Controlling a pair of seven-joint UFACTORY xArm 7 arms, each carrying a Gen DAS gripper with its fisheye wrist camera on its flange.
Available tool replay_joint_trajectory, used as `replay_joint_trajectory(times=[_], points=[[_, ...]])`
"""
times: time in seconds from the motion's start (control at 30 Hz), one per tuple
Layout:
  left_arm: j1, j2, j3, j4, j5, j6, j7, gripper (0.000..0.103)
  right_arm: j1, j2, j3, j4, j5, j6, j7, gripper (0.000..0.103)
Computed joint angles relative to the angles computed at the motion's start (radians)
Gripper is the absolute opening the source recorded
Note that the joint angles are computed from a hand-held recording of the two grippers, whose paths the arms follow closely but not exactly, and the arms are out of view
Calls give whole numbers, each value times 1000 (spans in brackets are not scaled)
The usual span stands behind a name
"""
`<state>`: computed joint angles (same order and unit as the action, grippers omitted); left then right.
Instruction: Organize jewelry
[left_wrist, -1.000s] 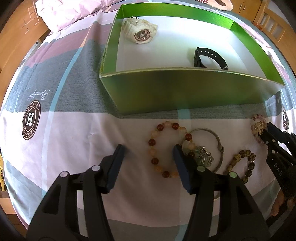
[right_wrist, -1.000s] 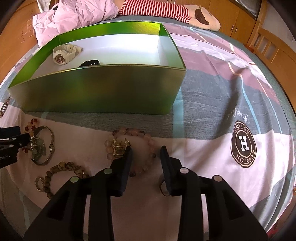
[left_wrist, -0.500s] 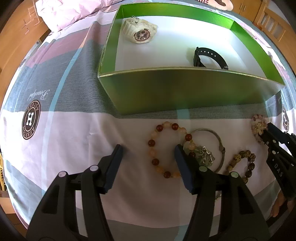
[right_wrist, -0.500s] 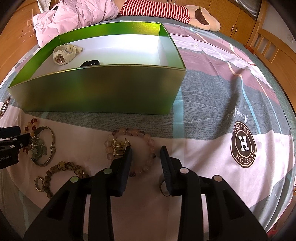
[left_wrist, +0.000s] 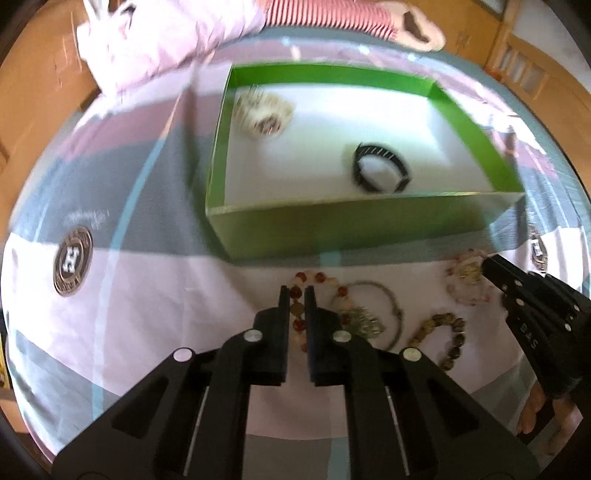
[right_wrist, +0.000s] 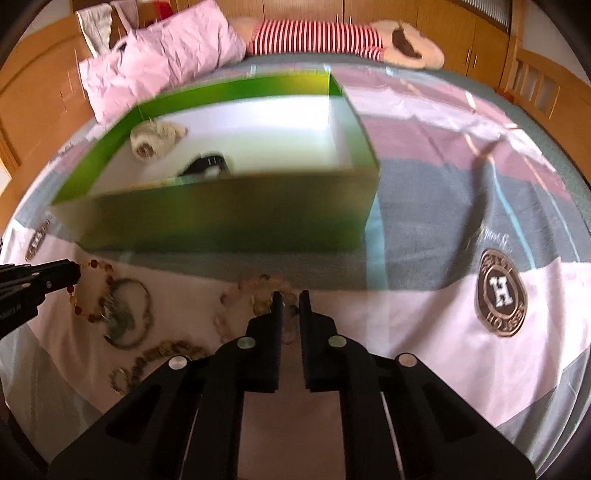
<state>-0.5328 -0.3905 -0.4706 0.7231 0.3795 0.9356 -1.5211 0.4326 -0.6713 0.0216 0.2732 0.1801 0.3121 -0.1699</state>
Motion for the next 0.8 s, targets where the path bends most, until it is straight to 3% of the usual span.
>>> replay_joint_trajectory(times=[0.23, 0.37, 0.43, 0.67, 0.8], points=[[5, -43, -67, 30, 98, 10, -58, 7, 43, -57, -53, -19, 39, -59, -20, 7], [15, -86, -65, 11, 137, -53, -68, 7, 96, -119, -107, -33, 74, -78, -52, 7], [18, -124, -62, -11, 128, -84, -73, 7, 138, -152, -149, -35, 96, -76, -83, 7], [55, -208, -65, -74, 54, -124, -73, 7, 178, -220, -196, -24, 137, -61, -137, 6], [74, -206, -79, -76, 34, -138, -61, 7, 156, -192, -179, -4, 150, -44, -140, 6]])
